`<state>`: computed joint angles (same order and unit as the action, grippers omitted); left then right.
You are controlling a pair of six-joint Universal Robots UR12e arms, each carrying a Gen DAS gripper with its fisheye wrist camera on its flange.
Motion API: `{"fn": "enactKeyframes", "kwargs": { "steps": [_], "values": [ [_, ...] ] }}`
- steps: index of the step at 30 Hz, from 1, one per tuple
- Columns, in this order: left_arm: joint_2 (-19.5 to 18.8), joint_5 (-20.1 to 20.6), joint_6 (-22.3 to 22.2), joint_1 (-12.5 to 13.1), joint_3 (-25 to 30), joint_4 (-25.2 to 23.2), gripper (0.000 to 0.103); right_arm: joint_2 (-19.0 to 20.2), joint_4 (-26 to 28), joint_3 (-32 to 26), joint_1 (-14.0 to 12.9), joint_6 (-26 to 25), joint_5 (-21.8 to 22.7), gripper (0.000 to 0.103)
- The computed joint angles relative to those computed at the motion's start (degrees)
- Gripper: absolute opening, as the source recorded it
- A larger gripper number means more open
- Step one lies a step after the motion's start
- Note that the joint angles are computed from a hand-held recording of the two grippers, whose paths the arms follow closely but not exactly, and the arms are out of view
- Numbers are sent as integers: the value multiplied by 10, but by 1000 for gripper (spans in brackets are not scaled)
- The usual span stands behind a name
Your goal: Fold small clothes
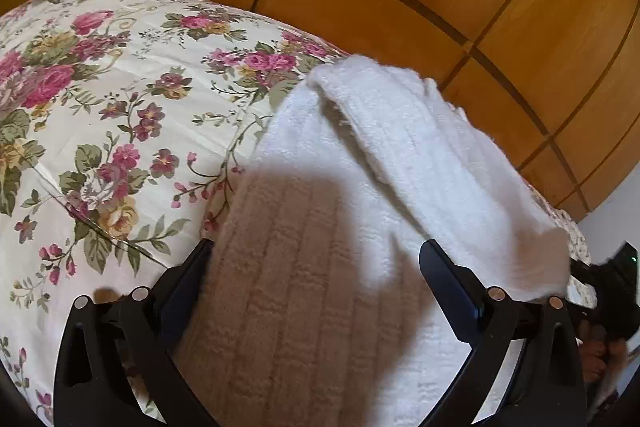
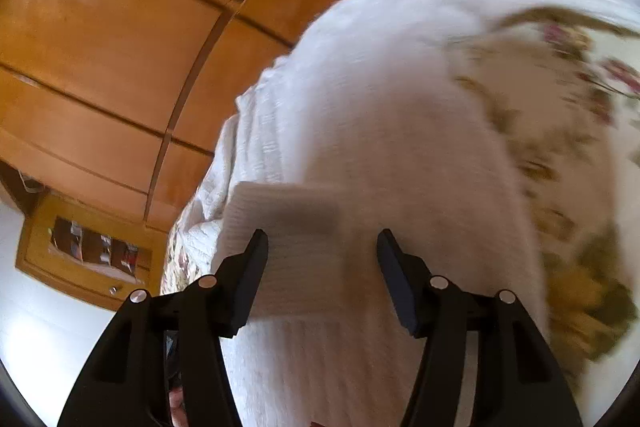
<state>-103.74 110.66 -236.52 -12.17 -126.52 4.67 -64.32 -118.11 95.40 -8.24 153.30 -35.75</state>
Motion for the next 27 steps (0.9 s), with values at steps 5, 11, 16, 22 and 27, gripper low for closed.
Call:
{"fn": "enactKeyframes", "kwargs": {
  "steps": [5, 11, 16, 22, 27],
  "values": [
    [13, -36, -1, 17, -17, 56, 99, -10, -63, 13, 16, -43, -13, 0],
    [27, 5, 76, 34, 11, 28, 99, -5, -204, 14, 1, 43, 6, 4],
    [20, -22, 169, 58, 75, -52, 99, 0, -153, 15, 3, -13, -48, 59],
    [-57, 52, 392, 30, 223, -264, 98, 0, -156, 32, 6, -5, -37, 60],
    [-111, 75, 427, 34, 283, -370, 72, -7, -163, 43, 2, -24, -28, 59]
  ]
}}
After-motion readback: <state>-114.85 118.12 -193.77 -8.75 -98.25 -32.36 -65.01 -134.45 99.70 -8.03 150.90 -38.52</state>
